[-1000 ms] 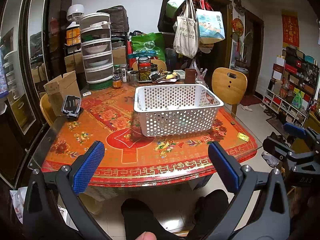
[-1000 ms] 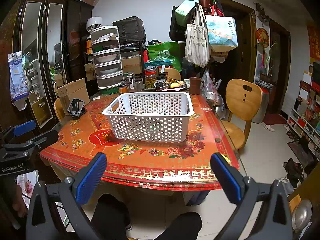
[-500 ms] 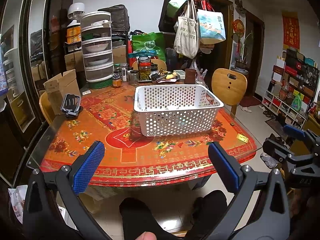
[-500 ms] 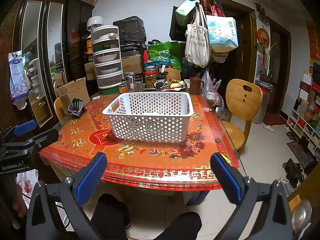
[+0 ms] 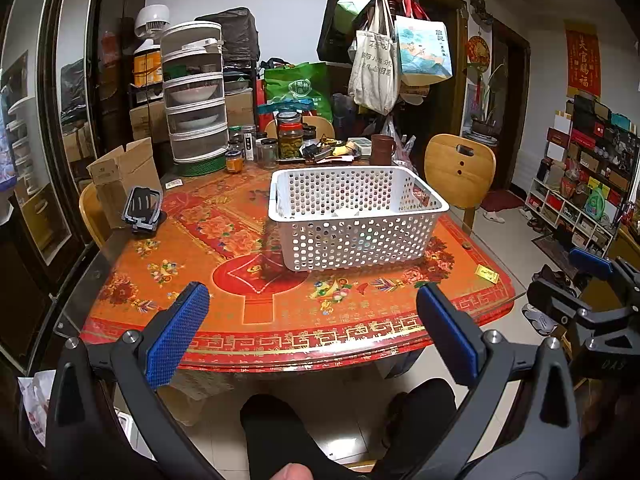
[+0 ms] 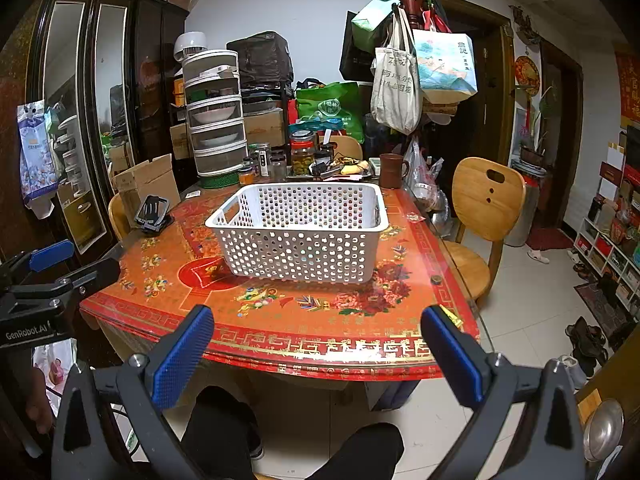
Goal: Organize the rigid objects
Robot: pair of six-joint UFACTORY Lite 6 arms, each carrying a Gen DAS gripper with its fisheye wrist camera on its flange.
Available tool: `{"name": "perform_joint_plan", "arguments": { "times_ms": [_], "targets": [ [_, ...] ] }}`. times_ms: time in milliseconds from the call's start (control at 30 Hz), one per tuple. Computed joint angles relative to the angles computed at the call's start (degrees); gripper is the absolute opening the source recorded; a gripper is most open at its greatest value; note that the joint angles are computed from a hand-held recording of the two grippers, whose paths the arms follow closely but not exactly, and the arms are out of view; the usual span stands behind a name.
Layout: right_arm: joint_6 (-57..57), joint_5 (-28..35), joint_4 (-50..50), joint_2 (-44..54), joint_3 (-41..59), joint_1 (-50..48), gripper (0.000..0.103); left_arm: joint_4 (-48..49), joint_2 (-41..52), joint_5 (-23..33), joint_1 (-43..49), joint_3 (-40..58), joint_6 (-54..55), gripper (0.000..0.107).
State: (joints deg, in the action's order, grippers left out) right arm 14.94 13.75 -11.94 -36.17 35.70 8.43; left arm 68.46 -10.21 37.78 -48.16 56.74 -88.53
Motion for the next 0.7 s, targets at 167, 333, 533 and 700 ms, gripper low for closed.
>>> {"name": "perform_joint_plan", "arguments": {
  "times_ms": [167, 333, 533, 700],
  "targets": [
    [1.05, -0.26, -1.11, -0.41, -0.75, 0.16, 0.103, 0.17, 0.05, 0.08, 0.03, 0.03, -0.01, 0.102],
    [3.49, -0.09, -3.50, -0.79, -1.41, 0.89, 0.103, -0.09, 0.84, 0.17, 0.00, 0.87, 0.20, 0.102],
    [6.42, 0.27, -6.23, -1.25, -1.80, 1.78, 0.103, 0.07, 1.01, 0.50, -0.13, 1.07, -0.03, 0.102],
    [6.35, 0.38, -6.22, -1.14, -1.68, 1.80, 0.103, -0.06, 1.37, 0.86, -0.38, 1.46, 0.01, 0.102]
  ]
}}
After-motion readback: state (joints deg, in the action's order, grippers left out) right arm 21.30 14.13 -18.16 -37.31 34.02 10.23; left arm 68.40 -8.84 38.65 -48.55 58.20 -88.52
